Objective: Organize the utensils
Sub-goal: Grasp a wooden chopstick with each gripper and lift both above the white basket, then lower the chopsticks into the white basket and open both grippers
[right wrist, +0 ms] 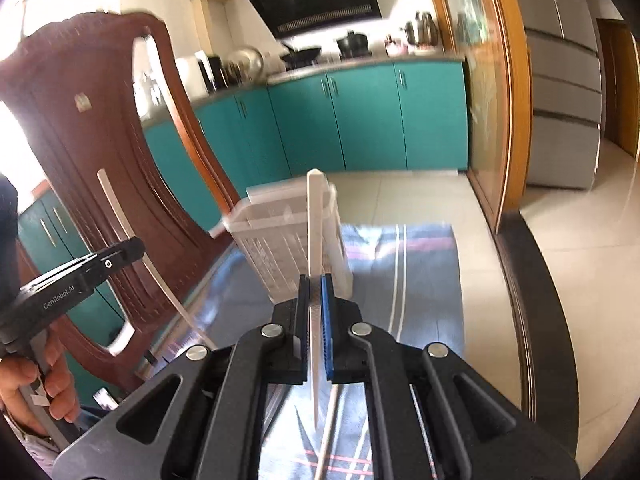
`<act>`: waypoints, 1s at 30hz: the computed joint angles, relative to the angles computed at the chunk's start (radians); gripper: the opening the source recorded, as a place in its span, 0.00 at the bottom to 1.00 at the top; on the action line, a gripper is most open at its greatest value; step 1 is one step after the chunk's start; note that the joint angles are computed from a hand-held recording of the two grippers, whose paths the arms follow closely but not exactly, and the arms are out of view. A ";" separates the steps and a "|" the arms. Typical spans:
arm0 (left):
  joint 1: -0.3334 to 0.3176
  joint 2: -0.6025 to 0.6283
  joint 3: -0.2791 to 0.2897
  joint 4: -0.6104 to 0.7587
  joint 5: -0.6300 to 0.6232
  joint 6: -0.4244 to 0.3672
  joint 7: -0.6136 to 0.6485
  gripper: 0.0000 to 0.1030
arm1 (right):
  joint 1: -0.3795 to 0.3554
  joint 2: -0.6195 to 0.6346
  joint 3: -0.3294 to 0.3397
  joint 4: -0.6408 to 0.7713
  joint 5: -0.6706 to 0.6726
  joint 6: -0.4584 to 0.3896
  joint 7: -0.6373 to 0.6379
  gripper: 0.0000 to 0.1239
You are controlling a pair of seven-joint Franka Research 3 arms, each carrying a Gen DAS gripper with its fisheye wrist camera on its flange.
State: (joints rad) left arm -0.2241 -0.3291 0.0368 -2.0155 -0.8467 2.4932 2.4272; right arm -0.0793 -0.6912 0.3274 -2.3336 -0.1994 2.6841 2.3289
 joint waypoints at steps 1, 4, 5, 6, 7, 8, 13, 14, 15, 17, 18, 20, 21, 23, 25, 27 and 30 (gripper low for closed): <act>-0.003 0.005 0.008 0.026 -0.016 -0.007 0.004 0.06 | -0.007 0.008 0.000 0.023 -0.007 0.008 -0.004 0.05; -0.003 0.053 0.017 0.126 -0.076 -0.012 0.004 0.06 | -0.043 0.038 0.014 0.105 -0.042 0.001 -0.011 0.05; 0.000 0.071 0.016 0.155 -0.101 -0.008 0.007 0.06 | -0.055 0.046 0.018 0.128 -0.056 0.007 -0.009 0.05; 0.001 0.095 0.013 0.193 -0.140 0.007 0.014 0.06 | -0.071 0.060 0.023 0.152 -0.070 0.019 -0.004 0.05; 0.008 0.112 0.006 0.219 -0.170 0.024 0.015 0.06 | -0.096 0.086 0.030 0.191 -0.086 0.038 0.010 0.05; 0.017 0.126 -0.001 0.239 -0.191 0.031 0.013 0.06 | -0.113 0.102 0.036 0.214 -0.099 0.052 0.024 0.05; 0.045 0.239 -0.055 0.352 -0.397 0.175 0.082 0.06 | -0.325 0.137 0.134 0.271 -0.222 0.222 0.219 0.05; 0.052 0.268 -0.076 0.369 -0.396 0.216 0.077 0.06 | -0.376 0.145 0.163 0.275 -0.241 0.256 0.261 0.05; 0.061 0.301 -0.092 0.388 -0.385 0.221 0.056 0.06 | -0.421 0.153 0.190 0.274 -0.256 0.291 0.295 0.05; 0.086 0.343 -0.115 0.412 -0.333 0.200 -0.018 0.06 | -0.529 0.171 0.268 0.274 -0.283 0.330 0.358 0.05; 0.094 0.370 -0.130 0.422 -0.297 0.194 -0.055 0.06 | -0.559 0.194 0.302 0.283 -0.291 0.307 0.365 0.05; 0.107 0.412 -0.158 0.448 -0.232 0.201 -0.085 0.06 | -0.546 0.248 0.312 0.293 -0.306 0.273 0.362 0.05; 0.113 0.421 -0.169 0.449 -0.200 0.211 -0.096 0.06 | -0.519 0.282 0.302 0.296 -0.311 0.259 0.347 0.05; 0.120 0.436 -0.193 0.437 -0.124 0.237 -0.131 0.06 | -0.492 0.317 0.295 0.295 -0.337 0.236 0.346 0.05; 0.135 0.451 -0.211 0.437 -0.062 0.219 -0.179 0.06 | -0.452 0.331 0.273 0.278 -0.351 0.223 0.345 0.05; 0.146 0.467 -0.230 0.439 0.000 0.211 -0.229 0.06 | -0.402 0.344 0.241 0.270 -0.357 0.207 0.332 0.05; 0.162 0.474 -0.254 0.437 0.059 0.196 -0.281 0.06 | -0.327 0.348 0.184 0.257 -0.352 0.168 0.312 0.05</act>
